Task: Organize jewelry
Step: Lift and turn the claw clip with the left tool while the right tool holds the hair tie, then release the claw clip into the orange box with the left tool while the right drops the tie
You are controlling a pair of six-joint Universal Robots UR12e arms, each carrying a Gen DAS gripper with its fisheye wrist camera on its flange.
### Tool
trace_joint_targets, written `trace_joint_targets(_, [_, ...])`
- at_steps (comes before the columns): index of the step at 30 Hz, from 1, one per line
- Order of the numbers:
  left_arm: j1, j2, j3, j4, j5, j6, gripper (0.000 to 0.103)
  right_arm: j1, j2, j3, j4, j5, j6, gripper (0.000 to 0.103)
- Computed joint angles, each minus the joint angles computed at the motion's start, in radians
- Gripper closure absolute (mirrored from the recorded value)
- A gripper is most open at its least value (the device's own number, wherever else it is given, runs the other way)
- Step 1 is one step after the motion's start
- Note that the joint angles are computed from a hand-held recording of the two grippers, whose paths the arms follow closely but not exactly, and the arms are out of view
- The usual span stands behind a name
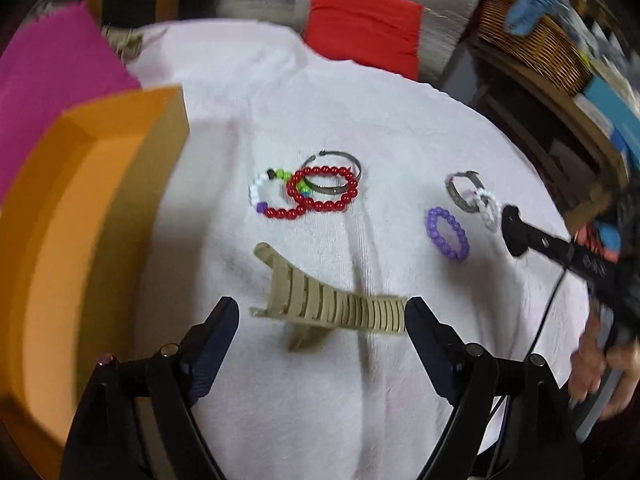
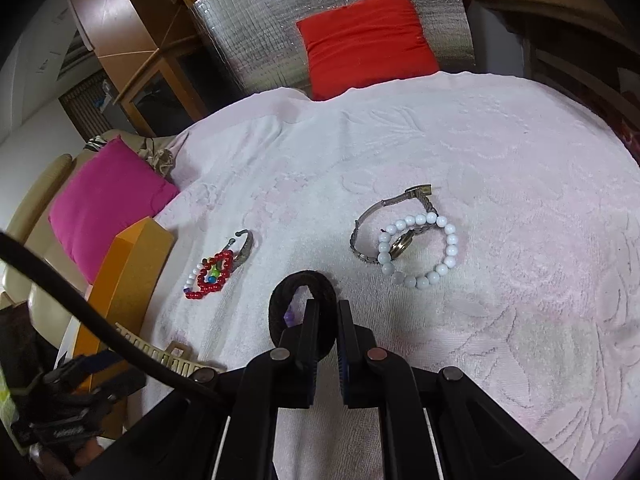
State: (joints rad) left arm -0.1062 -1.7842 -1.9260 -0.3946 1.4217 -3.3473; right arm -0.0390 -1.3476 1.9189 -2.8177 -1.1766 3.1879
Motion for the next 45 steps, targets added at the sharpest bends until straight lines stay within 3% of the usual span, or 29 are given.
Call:
trace_joint_targets(4, [-0.005, -0.032, 0.022, -0.015, 0.005, -0.058, 0.021, -0.006, -0.002, 0.003, -0.004, 0.002, 0.003, 0.094])
trace_joint_targets(6, [-0.007, -0.040, 0.026, -0.021, -0.015, -0.052, 0.053, -0.009, -0.003, 0.004, -0.003, 0.005, 0.005, 0.094])
trace_joint_targets(13, [-0.022, -0.035, 0.023, 0.021, 0.020, -0.014, 0.053, -0.010, -0.006, 0.008, -0.010, 0.006, 0.004, 0.094])
trace_joint_targets(20, [0.002, 0.008, -0.019, 0.192, 0.024, -0.024, 0.053, 0.007, -0.005, 0.010, -0.027, -0.003, -0.011, 0.094])
trace_joint_targets(25, [0.040, 0.046, -0.068, 0.377, 0.105, -0.081, 0.053, 0.033, -0.002, 0.000, -0.046, 0.007, -0.037, 0.094])
trace_joint_targets(29, [0.078, 0.076, -0.104, 0.448, 0.265, -0.160, 0.053, 0.073, 0.015, -0.046, -0.032, 0.044, -0.037, 0.094])
trace_joint_targets(33, [0.124, 0.100, -0.119, 0.362, 0.368, -0.251, 0.053, 0.145, 0.056, -0.142, 0.041, 0.082, -0.068, 0.094])
trace_joint_targets(38, [0.177, 0.103, -0.108, 0.154, 0.340, -0.331, 0.053, 0.248, 0.140, -0.308, 0.211, 0.123, -0.114, 0.094])
trace_joint_targets(42, [0.188, 0.083, -0.081, 0.044, 0.367, -0.357, 0.053, 0.322, 0.227, -0.448, 0.350, 0.110, -0.118, 0.094])
trace_joint_targets(45, [0.207, 0.070, -0.067, -0.007, 0.325, -0.382, 0.053, 0.357, 0.290, -0.537, 0.425, 0.091, -0.084, 0.094])
